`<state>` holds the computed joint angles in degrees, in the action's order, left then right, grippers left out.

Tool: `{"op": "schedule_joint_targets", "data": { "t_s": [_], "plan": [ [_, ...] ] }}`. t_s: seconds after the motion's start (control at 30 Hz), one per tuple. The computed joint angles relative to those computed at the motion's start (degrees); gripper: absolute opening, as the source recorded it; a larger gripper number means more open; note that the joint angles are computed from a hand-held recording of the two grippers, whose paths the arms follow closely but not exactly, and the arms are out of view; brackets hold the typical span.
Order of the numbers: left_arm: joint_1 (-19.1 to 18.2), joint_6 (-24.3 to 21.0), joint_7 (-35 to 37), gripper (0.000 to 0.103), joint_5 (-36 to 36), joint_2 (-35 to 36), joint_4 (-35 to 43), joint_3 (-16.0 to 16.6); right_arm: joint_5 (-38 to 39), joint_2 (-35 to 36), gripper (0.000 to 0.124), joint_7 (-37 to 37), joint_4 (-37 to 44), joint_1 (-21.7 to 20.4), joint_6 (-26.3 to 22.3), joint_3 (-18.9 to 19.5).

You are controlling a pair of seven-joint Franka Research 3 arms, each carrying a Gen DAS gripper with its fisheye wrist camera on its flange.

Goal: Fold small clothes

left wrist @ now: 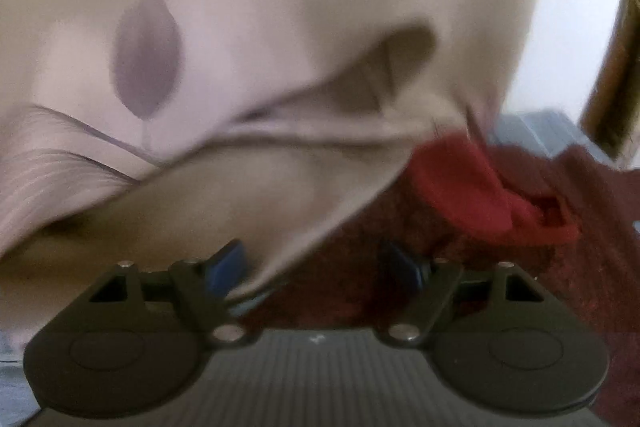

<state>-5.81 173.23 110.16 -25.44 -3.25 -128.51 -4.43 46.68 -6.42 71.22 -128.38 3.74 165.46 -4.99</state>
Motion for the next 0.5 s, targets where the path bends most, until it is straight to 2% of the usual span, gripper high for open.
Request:
{"op": "schedule_joint_targets", "data": {
  "t_s": [0.03,0.07,0.1,0.13,0.17,0.2,0.23,0.27,0.3,0.33,0.37,0.4,0.43,0.5],
  "plan": [
    [0.23,-0.26,-1.03,0.078,1.75,0.86,0.61,-0.25,-2.34,0.60,0.103,1.22,-0.81,-1.34,3.94,2.47],
    [0.02,0.43,0.98,0.078,0.46,1.33,0.74,-0.36,-0.84,0.52,0.103,-1.57,-1.59,-1.62,9.04,4.41],
    [-0.18,1.11,3.67,0.078,-1.74,1.76,0.93,-0.51,4.67,-0.05,0.103,-8.38,-0.83,0.06,10.94,4.35],
    [0.04,0.85,4.40,0.078,-2.64,2.17,1.45,-0.71,14.19,-0.79,0.103,-18.43,1.49,3.73,9.65,2.45],
    [0.34,0.53,4.84,0.078,-3.60,2.53,2.05,-0.98,23.99,-0.22,0.103,-28.47,5.09,8.73,5.16,-1.43],
    [0.66,-0.17,5.21,0.078,-4.58,2.80,2.74,-1.31,29.77,1.14,0.103,-34.72,8.42,13.51,-2.51,-6.43],
    [1.01,-0.54,5.12,0.078,-4.67,2.96,3.20,-1.65,31.53,3.67,0.103,-36.97,12.22,17.14,-10.49,-9.97],
    [1.22,-0.01,4.92,0.078,-4.31,3.34,3.65,-2.05,29.40,6.26,0.103,-37.34,15.78,19.45,-15.39,-11.53],
    [1.36,0.97,6.01,0.078,-5.01,3.57,3.86,-2.55,27.19,9.25,0.103,-38.54,19.42,23.71,-17.54,-14.16],
    [1.50,1.07,7.15,0.078,-5.67,3.82,4.34,-3.01,23.71,13.54,0.103,-39.14,24.43,26.95,-22.49,-16.38],
    [1.72,0.25,9.04,0.078,-7.10,4.02,5.10,-3.43,21.13,16.93,0.103,-39.05,28.52,28.21,-26.21,-17.19],
    [1.89,-0.58,12.61,0.078,-10.27,4.40,6.00,-4.01,18.35,20.89,0.103,-38.73,32.80,28.70,-26.75,-16.01],
    [2.10,-1.65,15.72,0.078,-12.55,4.68,6.72,-4.52,15.73,24.15,0.103,-37.94,36.63,27.19,-27.49,-13.11],
    [2.28,-4.44,17.86,0.078,-9.84,5.31,7.65,-4.90,8.55,30.17,0.103,-35.06,44.38,20.65,-28.50,-3.63]
  ]
}}
